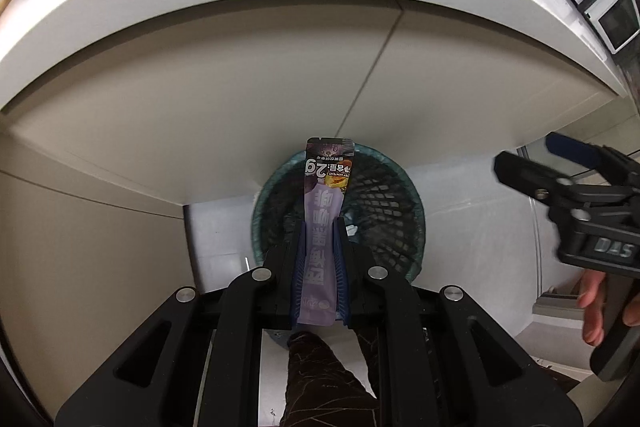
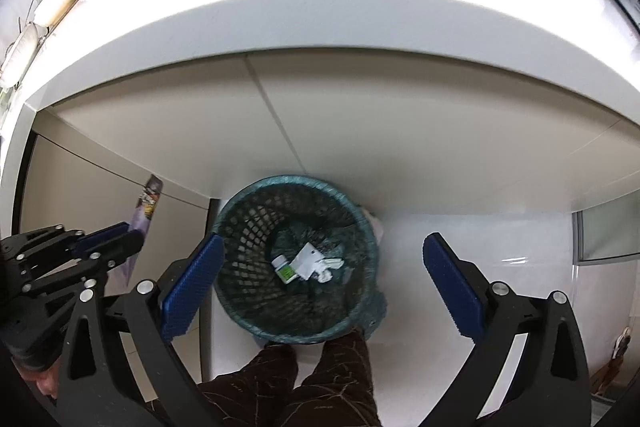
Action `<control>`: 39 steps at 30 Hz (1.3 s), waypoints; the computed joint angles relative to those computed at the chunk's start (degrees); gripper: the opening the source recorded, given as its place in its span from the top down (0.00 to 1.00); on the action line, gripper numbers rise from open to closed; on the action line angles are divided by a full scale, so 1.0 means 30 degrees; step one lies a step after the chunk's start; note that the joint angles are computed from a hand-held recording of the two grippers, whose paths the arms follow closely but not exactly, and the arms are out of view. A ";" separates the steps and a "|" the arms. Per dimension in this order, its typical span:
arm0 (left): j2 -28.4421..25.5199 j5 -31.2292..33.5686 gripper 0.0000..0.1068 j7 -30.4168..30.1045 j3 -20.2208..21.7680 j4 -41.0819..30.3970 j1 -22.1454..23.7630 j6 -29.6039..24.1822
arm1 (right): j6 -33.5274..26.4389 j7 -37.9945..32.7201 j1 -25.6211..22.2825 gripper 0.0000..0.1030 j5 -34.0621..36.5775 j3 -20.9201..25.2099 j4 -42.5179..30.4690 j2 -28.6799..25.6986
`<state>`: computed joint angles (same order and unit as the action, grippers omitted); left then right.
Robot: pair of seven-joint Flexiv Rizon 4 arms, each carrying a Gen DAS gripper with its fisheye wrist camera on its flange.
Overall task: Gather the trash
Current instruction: 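Open the right tool to drop the tissue while the left tool lowers the wrapper, then open the left tool to drop the purple wrapper into the wastebasket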
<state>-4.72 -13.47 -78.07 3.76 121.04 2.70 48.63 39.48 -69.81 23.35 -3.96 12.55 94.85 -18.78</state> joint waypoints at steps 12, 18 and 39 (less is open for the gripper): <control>-0.1436 -0.0255 0.88 -0.0074 -0.0526 -0.0426 -0.0543 0.0004 | 0.0179 -0.0426 -0.1048 0.07 -0.0031 -0.0490 0.0376 0.1133; -0.2055 0.0328 0.88 -0.0060 -0.0599 -0.0674 -0.0784 -0.0175 | 0.0638 -0.0609 -0.1422 0.07 -0.0066 -0.0636 0.0640 0.1269; -0.4323 0.1109 0.82 -0.1635 -0.0876 -0.1991 -0.1544 -0.0215 | 0.0488 -0.1421 -0.2044 0.07 -0.0088 -0.0878 0.0319 0.1039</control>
<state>-17.69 -10.15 -82.98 1.14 115.07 -1.93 47.99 40.94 -74.07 17.22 -4.23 9.91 95.80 -15.66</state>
